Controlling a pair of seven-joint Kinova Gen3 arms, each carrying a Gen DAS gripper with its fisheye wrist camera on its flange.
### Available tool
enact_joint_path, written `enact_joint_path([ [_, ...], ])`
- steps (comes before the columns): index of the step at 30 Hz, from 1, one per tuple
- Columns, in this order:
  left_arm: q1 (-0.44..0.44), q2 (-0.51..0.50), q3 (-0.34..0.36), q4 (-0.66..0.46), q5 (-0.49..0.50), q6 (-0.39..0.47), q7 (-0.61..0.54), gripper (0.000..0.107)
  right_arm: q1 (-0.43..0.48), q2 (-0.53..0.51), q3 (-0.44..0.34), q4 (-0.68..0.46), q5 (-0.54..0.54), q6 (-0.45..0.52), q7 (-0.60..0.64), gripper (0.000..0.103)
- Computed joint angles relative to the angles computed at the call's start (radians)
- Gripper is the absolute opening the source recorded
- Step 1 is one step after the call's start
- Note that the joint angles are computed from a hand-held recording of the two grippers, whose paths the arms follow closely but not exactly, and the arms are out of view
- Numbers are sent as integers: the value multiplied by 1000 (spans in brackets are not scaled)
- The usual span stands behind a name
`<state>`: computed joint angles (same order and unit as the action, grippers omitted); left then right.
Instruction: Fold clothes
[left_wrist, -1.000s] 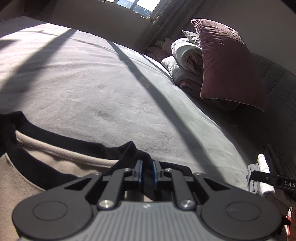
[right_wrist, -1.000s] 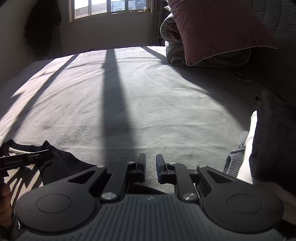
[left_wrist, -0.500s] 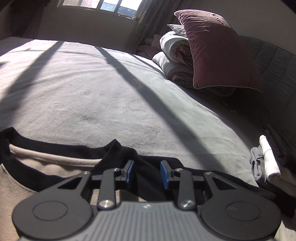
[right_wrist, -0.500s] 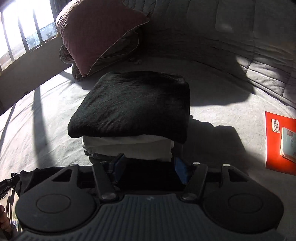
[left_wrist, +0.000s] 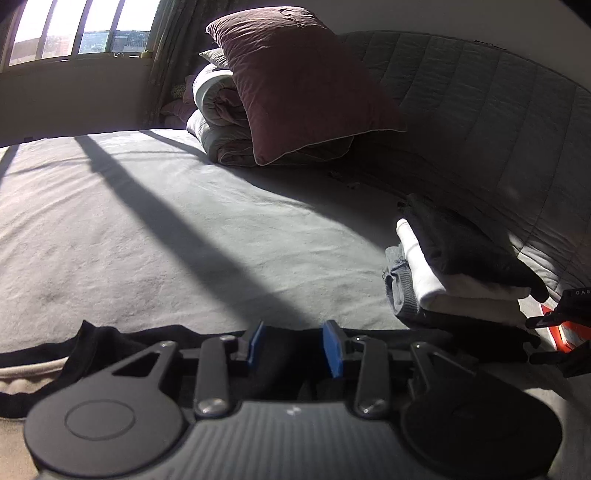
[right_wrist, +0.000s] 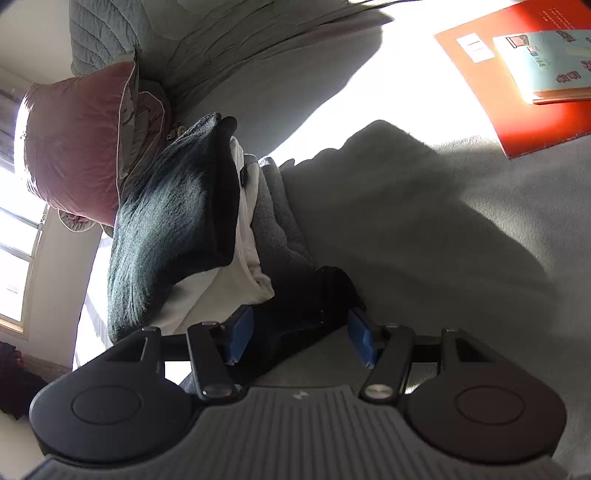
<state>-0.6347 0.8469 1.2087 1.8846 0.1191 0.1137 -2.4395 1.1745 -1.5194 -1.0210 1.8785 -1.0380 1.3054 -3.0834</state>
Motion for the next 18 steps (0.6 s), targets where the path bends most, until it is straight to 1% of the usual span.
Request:
enact_joint_path([
  [3,59,-49,-14,20,-75,53,-98,38,-7,-10,8,26,-22,-14,-27,62],
  [7,146,-106,-67,67,-102,28,-202,38,-14,-26,8,58,-63,-42,-66,56],
  [9,201,-138,-102,89,-120,13,-243,38,-31,-37,9,86,-88,-68,-77,52],
  [13,283,-158,-147,109,-139,-53,-262,38,-35,-43,15,74,-56,-51,-128,44],
  [16,342,-170,-183,116,-173,-93,-241,38,-44,-60,17,97,-76,-75,-149,40],
  [18,372,-175,-203,113,-193,-109,-213,38,-49,-70,15,113,-92,-93,-160,30],
])
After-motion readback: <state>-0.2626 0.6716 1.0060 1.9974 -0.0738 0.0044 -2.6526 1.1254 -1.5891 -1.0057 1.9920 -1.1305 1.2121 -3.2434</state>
